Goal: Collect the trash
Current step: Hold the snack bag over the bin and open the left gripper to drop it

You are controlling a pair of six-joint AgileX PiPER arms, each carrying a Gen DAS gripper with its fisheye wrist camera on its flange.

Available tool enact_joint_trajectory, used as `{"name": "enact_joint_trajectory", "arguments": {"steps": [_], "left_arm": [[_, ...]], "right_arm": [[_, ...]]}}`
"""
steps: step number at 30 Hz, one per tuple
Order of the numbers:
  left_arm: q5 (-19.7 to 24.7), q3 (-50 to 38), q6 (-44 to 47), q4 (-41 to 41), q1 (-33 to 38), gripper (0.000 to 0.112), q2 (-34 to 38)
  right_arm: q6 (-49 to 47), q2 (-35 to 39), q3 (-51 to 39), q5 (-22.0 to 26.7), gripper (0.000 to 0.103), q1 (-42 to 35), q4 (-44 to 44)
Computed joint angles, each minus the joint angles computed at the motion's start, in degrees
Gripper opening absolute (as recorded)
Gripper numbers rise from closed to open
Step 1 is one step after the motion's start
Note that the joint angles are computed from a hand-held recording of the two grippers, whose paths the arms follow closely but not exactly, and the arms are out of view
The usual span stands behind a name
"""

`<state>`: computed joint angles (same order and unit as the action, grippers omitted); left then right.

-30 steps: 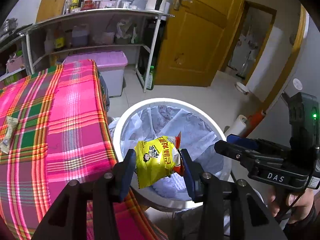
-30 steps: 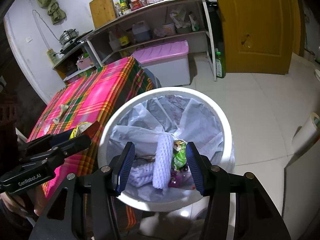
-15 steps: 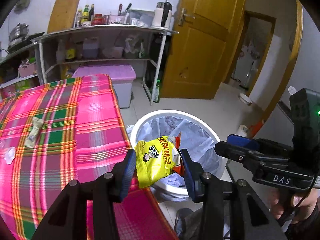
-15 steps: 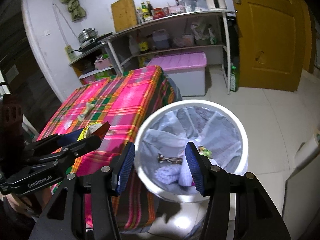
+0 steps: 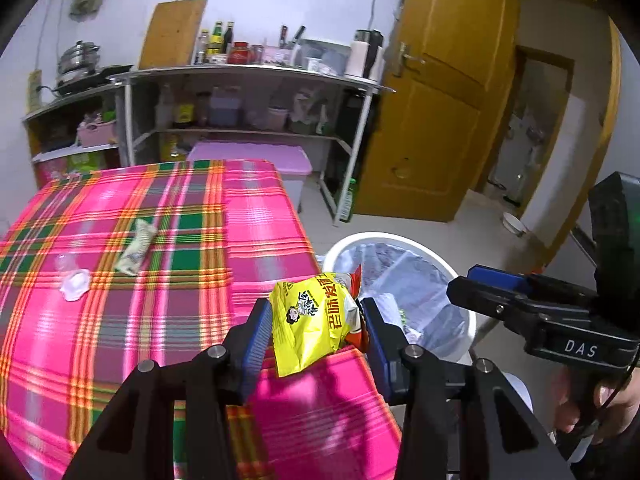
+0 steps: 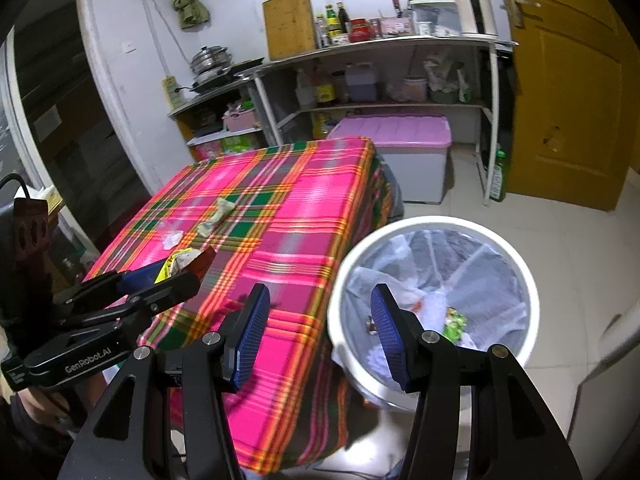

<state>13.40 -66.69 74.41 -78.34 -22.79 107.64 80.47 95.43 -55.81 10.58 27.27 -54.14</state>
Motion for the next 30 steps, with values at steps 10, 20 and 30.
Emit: {"name": "enact_joint_trajectory", "arguments": {"steps": [10, 20, 30], "left_arm": [[0.21, 4.28, 8.99, -9.04, 6.22, 0.044, -2.12], [0.14, 3.51, 7.56, -8.63, 14.1, 0.045, -0.3], [2.71, 1.88, 12.03, -11.97, 17.57, 0.045, 0.62]], "right_arm": [[-17.41, 6.54, -9.19, 0.65, 0.054, 3.47, 15.33], [-30.84, 12.9, -18.33, 2.77, 0.054, 4.85, 28.27], [-34.18, 14.27, -19.74, 2.65, 0.054, 4.1, 31.29]]}}
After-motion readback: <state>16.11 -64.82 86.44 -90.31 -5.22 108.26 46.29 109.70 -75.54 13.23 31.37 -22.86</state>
